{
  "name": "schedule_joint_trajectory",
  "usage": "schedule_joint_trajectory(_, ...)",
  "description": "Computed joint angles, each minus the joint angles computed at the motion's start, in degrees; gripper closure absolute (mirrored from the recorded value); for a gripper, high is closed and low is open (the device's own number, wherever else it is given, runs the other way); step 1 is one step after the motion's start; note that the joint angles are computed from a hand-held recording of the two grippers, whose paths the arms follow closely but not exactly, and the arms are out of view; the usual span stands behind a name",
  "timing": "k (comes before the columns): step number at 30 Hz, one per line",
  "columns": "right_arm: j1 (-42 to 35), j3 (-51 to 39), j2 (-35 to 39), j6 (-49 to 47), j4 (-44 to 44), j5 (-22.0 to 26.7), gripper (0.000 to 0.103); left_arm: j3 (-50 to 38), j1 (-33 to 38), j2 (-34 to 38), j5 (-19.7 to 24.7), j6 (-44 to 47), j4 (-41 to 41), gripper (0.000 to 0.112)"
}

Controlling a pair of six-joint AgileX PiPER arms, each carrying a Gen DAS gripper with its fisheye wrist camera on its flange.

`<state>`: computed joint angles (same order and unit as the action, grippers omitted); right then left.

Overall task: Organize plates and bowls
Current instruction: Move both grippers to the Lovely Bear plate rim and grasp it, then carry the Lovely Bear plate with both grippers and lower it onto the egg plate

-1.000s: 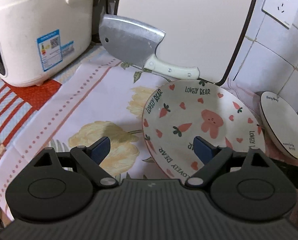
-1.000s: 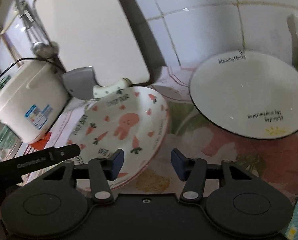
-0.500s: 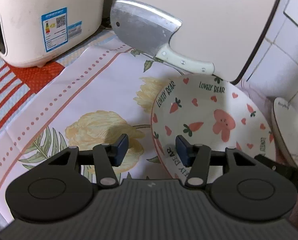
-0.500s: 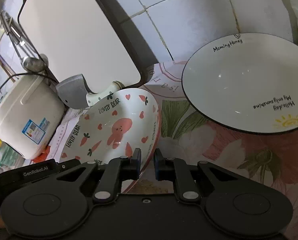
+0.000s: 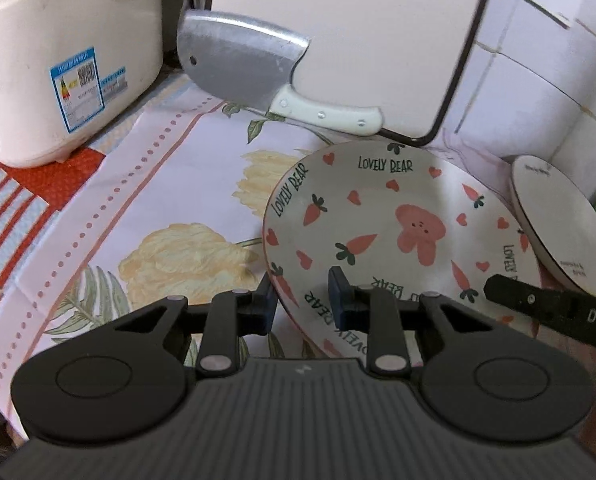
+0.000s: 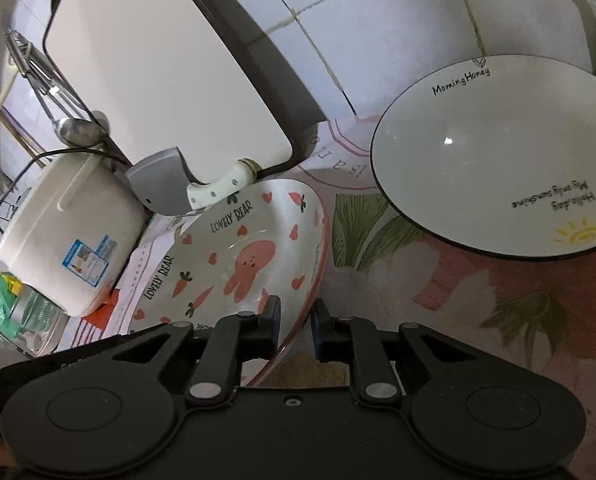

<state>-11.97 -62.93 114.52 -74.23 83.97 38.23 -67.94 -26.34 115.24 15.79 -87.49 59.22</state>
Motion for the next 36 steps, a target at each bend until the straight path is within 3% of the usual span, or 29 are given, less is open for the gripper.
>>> schedule_joint_trajectory(7,-1.8,3.4,-6.1,2.1,-5.4,2.2,0.082,4.4,-2.9,-7.1,3.7,1.3,0.3,0.088)
schedule_joint_trajectory(16,-7.9,7.8,-17.2,7.7,-12.8,7.5,0.082,8.1,-7.5,-17.2,6.0,12.5,-11.3,0.088)
schedule_joint_trajectory(27,-22.7,10.3,-28.7,9.1,-20.0,20.0,0.081,9.2,-17.1,-25.9,11.4,15.6,-18.1,0.088)
schedule_joint_trajectory(36,-37.5,12.2,-33.5,5.5,-23.8,29.9,0.081,5.4,-25.3,-26.7,16.8,18.4,-22.0,0.088)
